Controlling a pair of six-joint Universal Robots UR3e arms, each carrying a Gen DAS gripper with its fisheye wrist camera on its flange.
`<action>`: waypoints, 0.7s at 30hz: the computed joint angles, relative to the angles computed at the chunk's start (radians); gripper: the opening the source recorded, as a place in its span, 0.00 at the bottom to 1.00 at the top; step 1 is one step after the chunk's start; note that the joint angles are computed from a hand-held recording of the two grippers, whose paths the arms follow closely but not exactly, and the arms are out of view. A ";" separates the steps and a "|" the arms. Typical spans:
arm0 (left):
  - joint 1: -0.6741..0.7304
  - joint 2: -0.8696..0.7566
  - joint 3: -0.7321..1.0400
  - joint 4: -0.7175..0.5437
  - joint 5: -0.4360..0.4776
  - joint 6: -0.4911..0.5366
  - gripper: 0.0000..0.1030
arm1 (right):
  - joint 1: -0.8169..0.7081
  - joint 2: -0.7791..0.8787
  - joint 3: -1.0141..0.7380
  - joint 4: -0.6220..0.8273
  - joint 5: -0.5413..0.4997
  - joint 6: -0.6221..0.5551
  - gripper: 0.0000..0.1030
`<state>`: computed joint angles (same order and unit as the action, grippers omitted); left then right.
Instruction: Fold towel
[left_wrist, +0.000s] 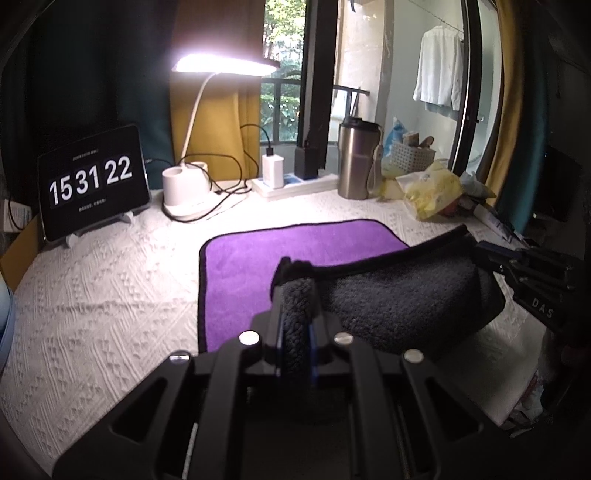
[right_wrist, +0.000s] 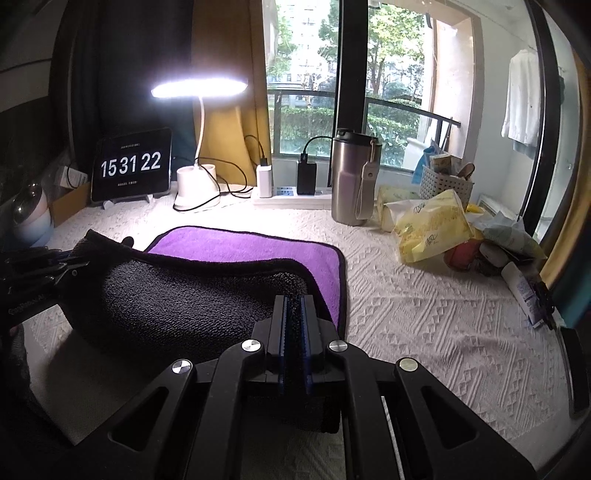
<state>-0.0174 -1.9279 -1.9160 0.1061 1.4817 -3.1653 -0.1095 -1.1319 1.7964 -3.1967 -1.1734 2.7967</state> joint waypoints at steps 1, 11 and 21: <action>-0.004 -0.005 0.012 -0.001 0.004 0.000 0.10 | 0.001 0.005 -0.013 0.003 -0.001 0.002 0.08; -0.003 -0.055 0.115 -0.011 0.008 -0.002 0.10 | 0.001 0.053 -0.122 0.020 0.007 0.024 0.08; -0.003 -0.088 0.183 -0.024 0.014 -0.002 0.10 | 0.020 0.102 -0.220 0.041 -0.013 0.030 0.08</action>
<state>-0.0202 -2.0156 -1.7328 0.0817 1.4952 -3.1674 -0.0899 -1.0302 1.5769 -3.1552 -1.1862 2.8265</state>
